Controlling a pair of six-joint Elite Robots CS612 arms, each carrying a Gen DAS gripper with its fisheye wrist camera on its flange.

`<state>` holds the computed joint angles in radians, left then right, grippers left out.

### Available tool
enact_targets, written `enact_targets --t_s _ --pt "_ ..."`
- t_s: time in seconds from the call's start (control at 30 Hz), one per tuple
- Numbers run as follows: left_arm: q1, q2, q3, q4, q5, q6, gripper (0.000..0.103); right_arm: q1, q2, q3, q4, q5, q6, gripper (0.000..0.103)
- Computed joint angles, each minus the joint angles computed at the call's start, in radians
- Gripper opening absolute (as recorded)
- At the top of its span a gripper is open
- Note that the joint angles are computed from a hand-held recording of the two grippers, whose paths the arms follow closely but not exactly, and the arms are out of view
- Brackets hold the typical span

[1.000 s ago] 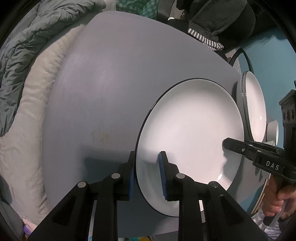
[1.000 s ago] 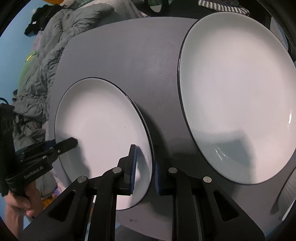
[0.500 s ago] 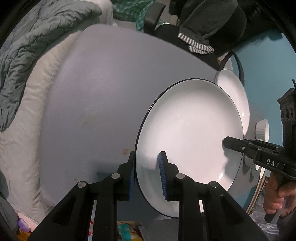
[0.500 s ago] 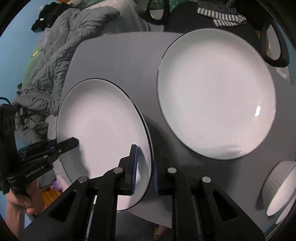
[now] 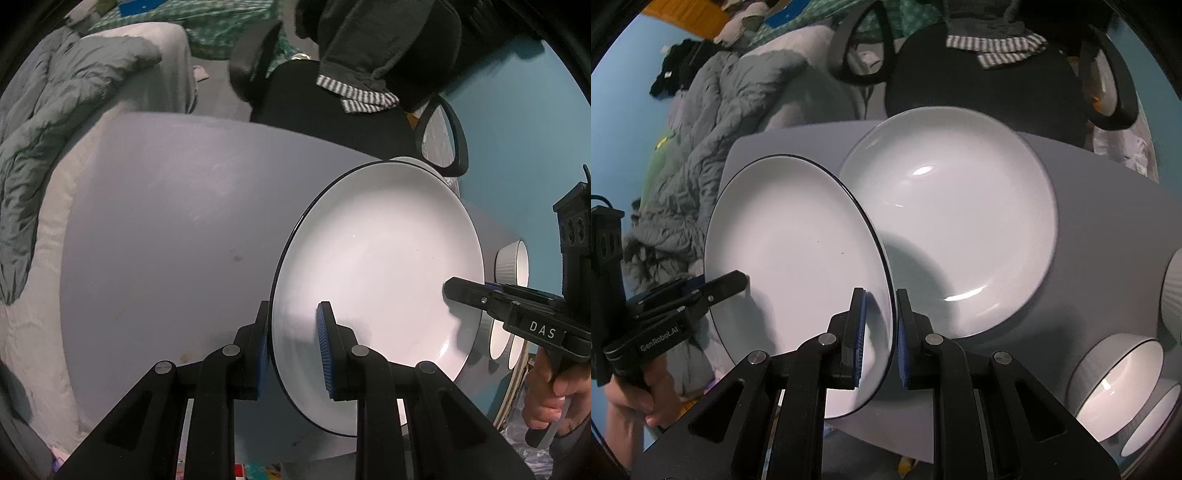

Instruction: Organize plates and bowls

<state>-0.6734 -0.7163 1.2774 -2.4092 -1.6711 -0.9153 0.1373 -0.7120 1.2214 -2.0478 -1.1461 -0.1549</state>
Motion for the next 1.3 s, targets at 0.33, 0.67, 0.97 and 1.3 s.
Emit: enact_targets --t_s 0.33,0.67,0.97,1.3 --pt "-0.004 0.087 -0.166 0.116 -0.008 0.052 0.023 -0.036 0.029 -0.037 0.022 0.0 0.037 0.016" --pt "-0.001 0.139 -0.252 0.188 -0.023 0.046 0.024 -0.046 0.057 -0.069 0.052 -0.015 0.059 0.017" --pt "-0.003 0.176 -0.316 0.243 -0.027 0.059 0.025 -0.048 0.075 -0.091 0.059 -0.051 0.093 0.018" --pt "-0.012 0.214 -0.404 0.346 0.02 0.107 0.036 -0.047 0.076 -0.077 -0.02 -0.057 0.207 0.029"
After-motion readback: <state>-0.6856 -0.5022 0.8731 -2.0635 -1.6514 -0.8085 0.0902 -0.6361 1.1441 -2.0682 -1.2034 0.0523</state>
